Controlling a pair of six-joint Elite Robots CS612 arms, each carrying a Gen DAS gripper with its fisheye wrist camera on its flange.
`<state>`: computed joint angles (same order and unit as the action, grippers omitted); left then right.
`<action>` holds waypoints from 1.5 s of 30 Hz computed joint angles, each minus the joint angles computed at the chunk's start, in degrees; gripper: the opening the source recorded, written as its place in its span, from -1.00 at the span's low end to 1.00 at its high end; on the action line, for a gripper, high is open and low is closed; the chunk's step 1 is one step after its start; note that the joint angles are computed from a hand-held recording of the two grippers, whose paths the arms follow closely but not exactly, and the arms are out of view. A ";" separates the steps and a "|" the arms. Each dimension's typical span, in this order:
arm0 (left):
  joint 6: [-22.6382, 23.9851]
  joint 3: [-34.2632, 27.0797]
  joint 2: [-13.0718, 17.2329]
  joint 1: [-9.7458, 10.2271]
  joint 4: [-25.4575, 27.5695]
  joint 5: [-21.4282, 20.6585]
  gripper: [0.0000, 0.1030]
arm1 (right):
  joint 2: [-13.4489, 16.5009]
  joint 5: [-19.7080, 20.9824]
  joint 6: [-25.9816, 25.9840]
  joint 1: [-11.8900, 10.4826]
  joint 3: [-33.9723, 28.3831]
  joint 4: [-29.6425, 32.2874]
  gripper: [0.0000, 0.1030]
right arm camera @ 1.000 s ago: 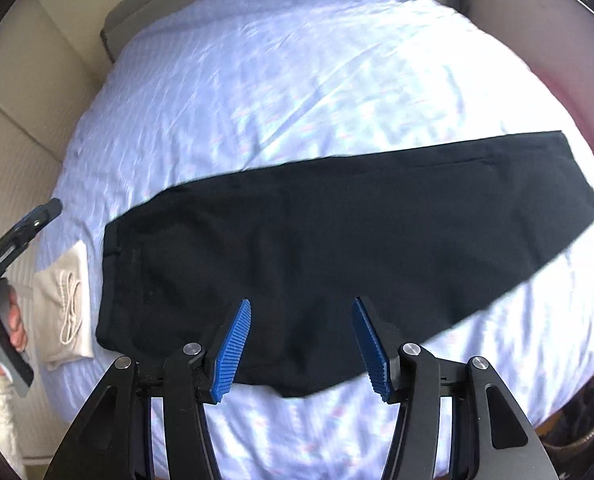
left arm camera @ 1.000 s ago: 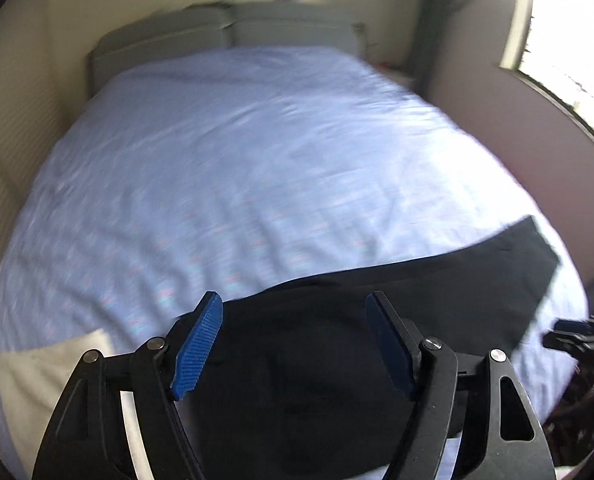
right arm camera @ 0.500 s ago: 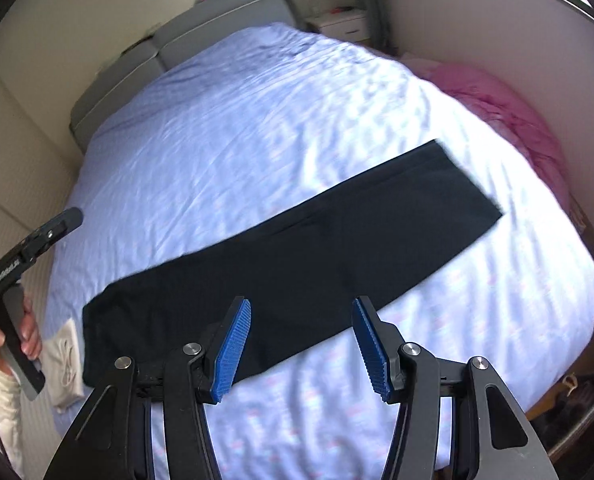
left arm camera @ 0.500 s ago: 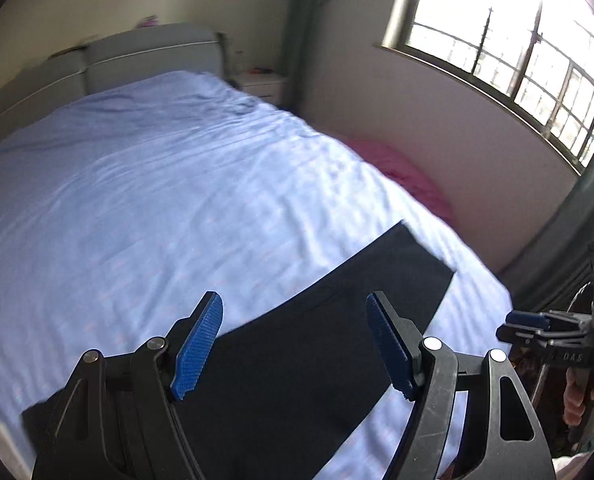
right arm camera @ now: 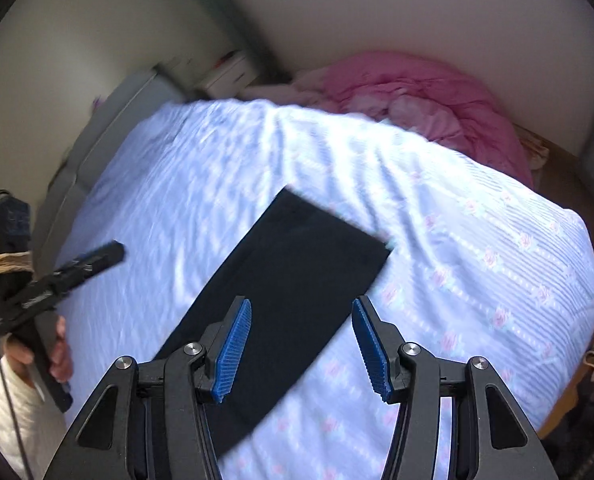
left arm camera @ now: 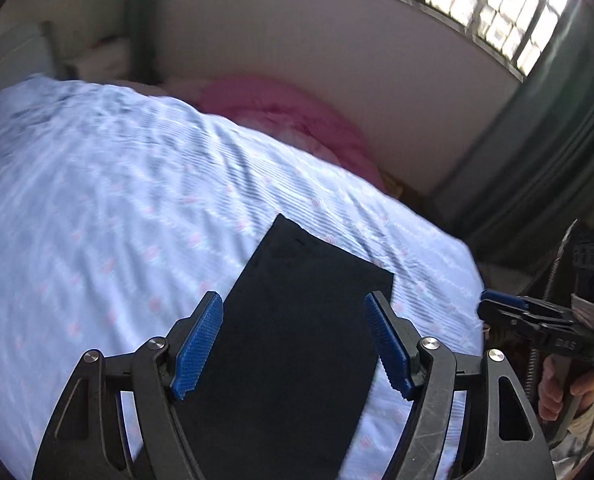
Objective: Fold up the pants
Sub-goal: 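Lower both grippers onto the end of the black trouser strip, then close the left gripper on the strip end while the right gripper closes beside it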
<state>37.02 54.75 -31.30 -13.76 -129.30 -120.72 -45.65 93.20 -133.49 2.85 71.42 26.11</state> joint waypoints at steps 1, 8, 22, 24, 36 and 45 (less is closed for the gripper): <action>0.82 -2.23 1.51 -0.81 2.07 0.60 0.32 | 0.48 0.37 0.42 -0.37 0.05 -0.18 0.06; 6.02 -12.66 8.82 -5.04 11.69 6.15 0.15 | 4.35 -3.94 4.47 -3.18 -0.02 -2.62 0.04; 4.54 -27.43 18.30 -6.68 21.16 13.46 -0.03 | 8.74 -9.92 9.90 -5.57 -1.45 -5.12 -0.06; 4.59 -29.18 19.15 -6.44 23.41 12.96 -0.03 | 9.42 -10.83 10.70 -5.86 -1.93 -4.88 -0.06; 5.79 -30.45 19.54 -4.71 26.10 9.14 -0.94 | 11.09 -13.23 10.12 -6.32 -4.76 -3.40 -0.82; 7.56 -38.46 23.51 -5.08 29.26 12.34 -0.93 | 12.14 -10.88 10.42 -6.35 -8.17 -1.27 -0.85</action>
